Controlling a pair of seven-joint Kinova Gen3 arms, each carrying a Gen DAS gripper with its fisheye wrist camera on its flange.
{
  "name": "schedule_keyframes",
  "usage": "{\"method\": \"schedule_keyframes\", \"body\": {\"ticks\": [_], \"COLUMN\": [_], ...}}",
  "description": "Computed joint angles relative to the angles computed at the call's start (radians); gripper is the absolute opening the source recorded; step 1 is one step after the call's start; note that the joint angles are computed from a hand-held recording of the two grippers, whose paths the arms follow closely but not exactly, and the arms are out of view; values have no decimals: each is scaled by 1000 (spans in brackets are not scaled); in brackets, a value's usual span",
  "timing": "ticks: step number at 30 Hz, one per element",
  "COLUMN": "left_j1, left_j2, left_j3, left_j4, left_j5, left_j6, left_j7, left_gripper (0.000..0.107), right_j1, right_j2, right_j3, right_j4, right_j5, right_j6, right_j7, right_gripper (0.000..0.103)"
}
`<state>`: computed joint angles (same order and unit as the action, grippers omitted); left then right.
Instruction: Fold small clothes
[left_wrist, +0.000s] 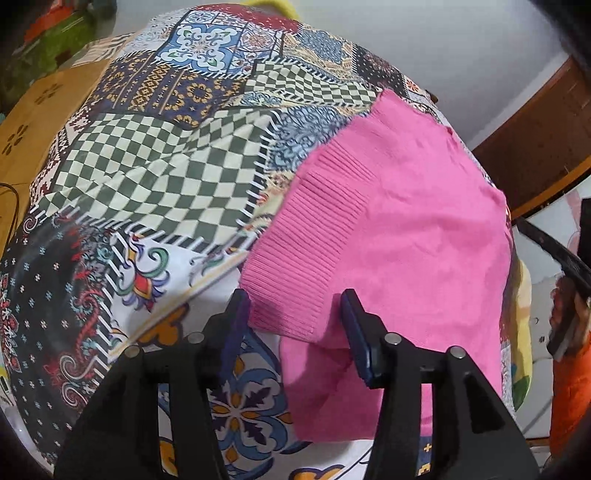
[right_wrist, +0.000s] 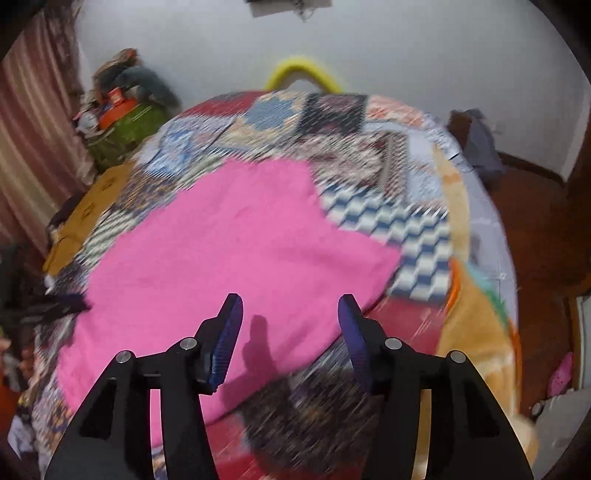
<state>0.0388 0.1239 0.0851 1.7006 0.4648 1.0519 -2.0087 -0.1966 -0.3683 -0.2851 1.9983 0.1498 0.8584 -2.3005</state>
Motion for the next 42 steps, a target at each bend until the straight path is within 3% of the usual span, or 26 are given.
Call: {"method": "schedule_keyframes", "body": {"ticks": [5, 7, 9, 12, 14, 16, 17, 18, 19, 22, 29, 32, 37, 41, 42], "left_j1": [22, 30, 24, 33, 32, 23, 20, 16, 13, 6, 12, 41, 92, 108, 110], "left_j2": [-30, -41, -39, -51, -68, -85, -93, -103, -114, -157, -231, -281, -374, -425, -437], "left_j3": [8, 9, 5, 5, 1, -10, -15, -20, -25, -43, -69, -49, -9, -46, -56], "left_j4": [38, 54, 57, 66, 83, 100, 107, 115, 121, 147, 173, 182, 193, 196, 201], "left_j5": [-19, -17, 18, 11, 14, 29, 32, 33, 33, 40, 95, 74, -56, -101, -107], "left_j6": [-29, -47, -33, -45, -48, -35, -28, -19, -9, 13, 137, 132, 65, 62, 57], "left_j7": [-4, -9, -36, -25, -39, -60, -67, -72, -76, -121, -184, -176, -111, -108, -116], "left_gripper": [49, 37, 16, 13, 12, 12, 12, 12, 12, 12, 12, 15, 22, 48, 54], "right_j1": [-86, -119, -143, -182, -152, -152, -159, -161, -167, -211, -179, -157, -103, -90, -103], "right_j2": [-23, -25, -21, 1, -3, 8, 16, 28, 37, 29, -53, -91, -117, -152, -168], "right_j3": [-6, -13, -28, -39, -95, -109, -107, -109, -111, -43, -90, -100, -185, -251, -265], "right_j4": [31, 59, 86, 125, 138, 137, 135, 127, 119, 126, 109, 103, 29, -19, -26], "right_j5": [-137, -198, -242, -293, -261, -239, -233, -220, -207, -239, -193, -190, -137, -96, -88], "right_j6": [-12, -45, -87, -163, -208, -228, -236, -229, -218, -210, -53, 2, 119, 178, 198], "right_j7": [10, 2, -14, -34, -87, -110, -111, -113, -116, -60, -88, -105, -158, -162, -154], "right_gripper": [52, 52, 52, 55, 55, 48, 33, 15, 8, 6, 5, 5, 10, 51, 56]}}
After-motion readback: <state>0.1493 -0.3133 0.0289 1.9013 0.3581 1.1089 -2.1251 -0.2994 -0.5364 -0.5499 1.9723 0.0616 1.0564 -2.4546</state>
